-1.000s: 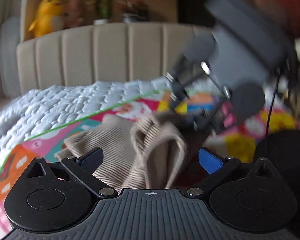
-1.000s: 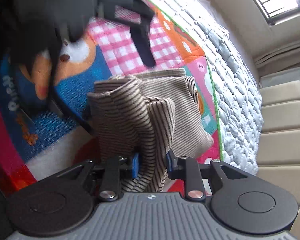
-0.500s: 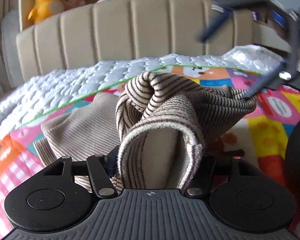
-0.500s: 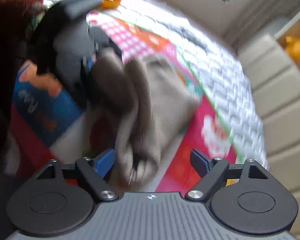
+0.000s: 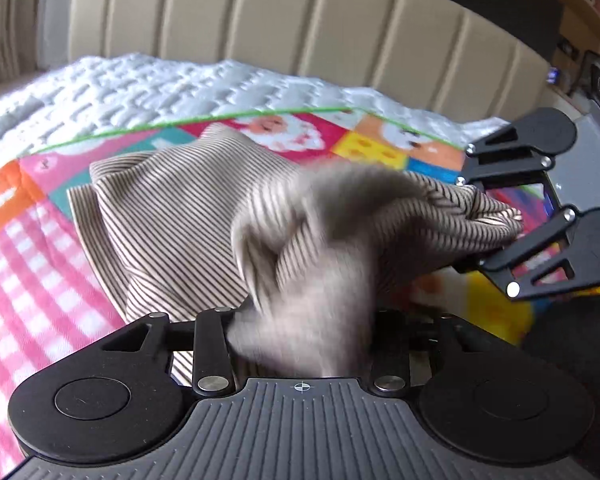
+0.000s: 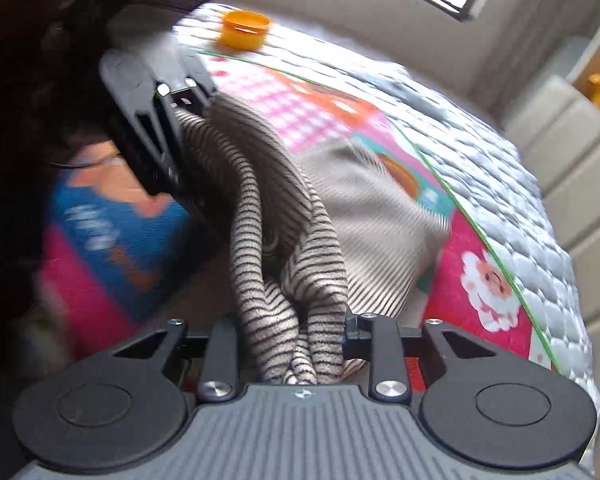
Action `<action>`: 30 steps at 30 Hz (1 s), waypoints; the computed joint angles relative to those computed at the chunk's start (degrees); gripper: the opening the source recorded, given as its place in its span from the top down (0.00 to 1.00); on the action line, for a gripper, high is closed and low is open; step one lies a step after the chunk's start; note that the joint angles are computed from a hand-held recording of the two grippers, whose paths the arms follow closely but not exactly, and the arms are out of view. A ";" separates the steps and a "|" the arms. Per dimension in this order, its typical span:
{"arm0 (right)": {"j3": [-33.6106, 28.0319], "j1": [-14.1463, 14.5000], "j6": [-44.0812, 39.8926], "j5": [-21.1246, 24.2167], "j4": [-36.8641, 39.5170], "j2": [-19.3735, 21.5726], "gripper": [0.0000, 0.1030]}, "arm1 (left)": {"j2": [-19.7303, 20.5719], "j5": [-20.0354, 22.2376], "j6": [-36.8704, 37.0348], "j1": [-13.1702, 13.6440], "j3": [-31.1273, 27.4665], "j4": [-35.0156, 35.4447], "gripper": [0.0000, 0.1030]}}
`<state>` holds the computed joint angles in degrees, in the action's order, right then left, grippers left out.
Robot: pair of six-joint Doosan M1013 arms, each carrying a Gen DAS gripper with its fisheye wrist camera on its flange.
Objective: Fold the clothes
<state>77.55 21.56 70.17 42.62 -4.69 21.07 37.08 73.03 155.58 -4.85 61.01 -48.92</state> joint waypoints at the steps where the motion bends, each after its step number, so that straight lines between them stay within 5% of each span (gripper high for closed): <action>1: -0.43 -0.12 -1.08 0.42 0.74 -0.20 0.73 | 0.47 3.54 -0.67 0.54 -1.22 -0.68 0.60; 5: -3.02 -0.40 -0.17 -0.21 -0.82 0.82 0.72 | 1.68 10.65 -2.94 1.94 -4.16 -3.92 0.61; 10: -10.37 -1.89 7.45 -3.39 -6.49 7.25 0.60 | 4.18 2.00 -14.03 0.88 -7.23 -7.03 0.61; 14: -16.75 -3.24 14.41 0.02 -7.92 12.68 0.46 | 7.62 -3.60 -24.34 0.33 -11.86 -6.09 0.60; 18: -17.07 -3.00 24.46 -0.57 -14.94 14.69 0.04 | 9.57 -5.57 -28.48 -0.41 -13.98 -3.06 0.58; 19: -16.25 -3.21 26.81 -1.54 -15.97 14.58 0.00 | 9.75 -5.76 -28.37 -0.51 -14.07 -2.66 0.57; 25: -14.72 -4.53 40.90 -0.80 -10.71 13.19 0.00 | 9.46 -6.21 -24.56 -0.03 -13.94 -1.72 0.51; 30: -12.61 -2.81 56.08 -3.37 -19.42 11.28 0.00 | 9.86 -5.49 -24.16 0.29 -14.52 -2.27 0.50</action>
<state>64.94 18.75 126.25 39.25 -24.11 32.35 46.93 67.53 131.42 -4.57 46.50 -51.19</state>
